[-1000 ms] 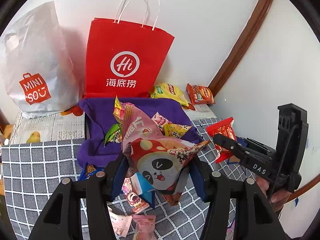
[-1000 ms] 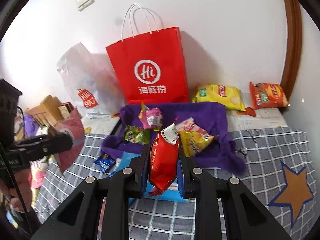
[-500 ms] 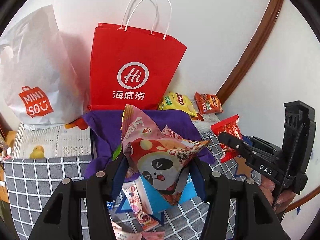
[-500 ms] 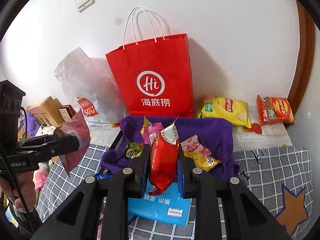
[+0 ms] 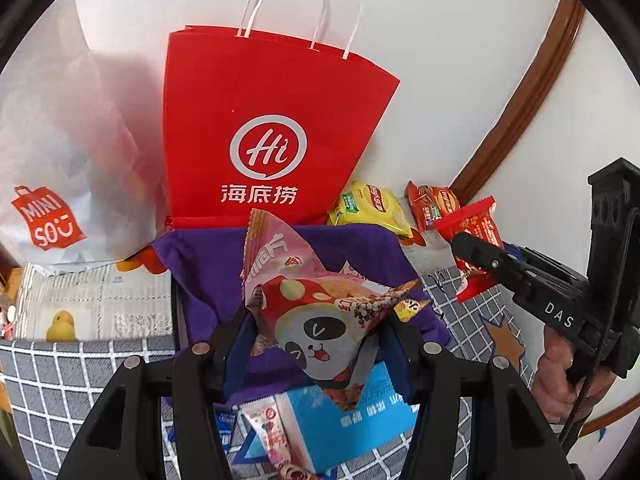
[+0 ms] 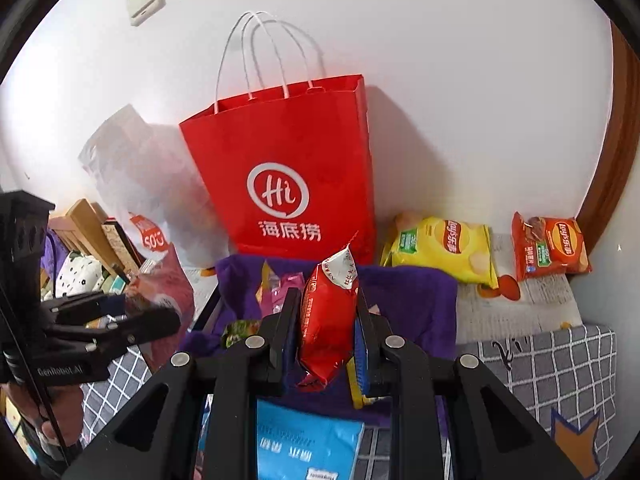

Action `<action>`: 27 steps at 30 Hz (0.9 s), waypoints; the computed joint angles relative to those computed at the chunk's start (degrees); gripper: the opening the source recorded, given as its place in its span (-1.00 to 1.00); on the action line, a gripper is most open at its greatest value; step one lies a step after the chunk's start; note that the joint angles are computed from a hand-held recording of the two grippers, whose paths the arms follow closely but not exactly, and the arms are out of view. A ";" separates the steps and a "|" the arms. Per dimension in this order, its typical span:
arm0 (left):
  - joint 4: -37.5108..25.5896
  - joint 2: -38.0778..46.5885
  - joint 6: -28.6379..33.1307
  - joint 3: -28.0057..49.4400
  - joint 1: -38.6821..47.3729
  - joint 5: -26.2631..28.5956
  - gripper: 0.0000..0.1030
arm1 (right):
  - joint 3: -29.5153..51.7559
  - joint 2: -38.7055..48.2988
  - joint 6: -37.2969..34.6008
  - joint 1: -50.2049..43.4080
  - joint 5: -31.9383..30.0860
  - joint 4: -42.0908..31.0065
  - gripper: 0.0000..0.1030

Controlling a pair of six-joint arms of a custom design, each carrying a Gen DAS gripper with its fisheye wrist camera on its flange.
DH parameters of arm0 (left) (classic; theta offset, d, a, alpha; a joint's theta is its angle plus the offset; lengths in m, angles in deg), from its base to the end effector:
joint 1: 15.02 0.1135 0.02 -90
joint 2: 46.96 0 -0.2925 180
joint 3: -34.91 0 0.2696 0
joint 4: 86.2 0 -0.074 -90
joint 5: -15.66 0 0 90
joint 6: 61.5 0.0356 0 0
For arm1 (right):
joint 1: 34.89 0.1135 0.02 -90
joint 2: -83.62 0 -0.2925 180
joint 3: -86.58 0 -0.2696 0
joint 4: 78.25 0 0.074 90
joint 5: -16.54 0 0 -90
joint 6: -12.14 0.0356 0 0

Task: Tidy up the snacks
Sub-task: 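Lift both packets and carry them over the purple towel, then open the right tool over the towel while the left tool drops the panda-print bag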

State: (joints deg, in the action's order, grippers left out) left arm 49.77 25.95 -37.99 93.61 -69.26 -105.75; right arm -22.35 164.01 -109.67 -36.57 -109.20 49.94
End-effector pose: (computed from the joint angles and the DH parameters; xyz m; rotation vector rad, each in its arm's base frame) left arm 0.1613 -0.1923 0.2382 -0.4453 2.3568 -0.2588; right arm 0.2874 0.0124 0.2681 -0.8267 2.2952 0.5703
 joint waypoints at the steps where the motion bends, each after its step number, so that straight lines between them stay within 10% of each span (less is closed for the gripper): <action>1: 0.57 0.31 0.48 0.04 0.60 0.46 0.07 | 0.24 0.46 0.47 0.27 -0.02 0.39 -0.54; 27: 19.89 9.42 9.23 -7.61 15.23 17.85 0.07 | 4.50 23.67 0.44 5.60 15.05 10.58 -0.53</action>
State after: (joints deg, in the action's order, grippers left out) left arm 69.66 35.37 -28.76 86.00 -54.04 -87.90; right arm -17.85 187.68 -109.23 -30.97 -94.15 60.52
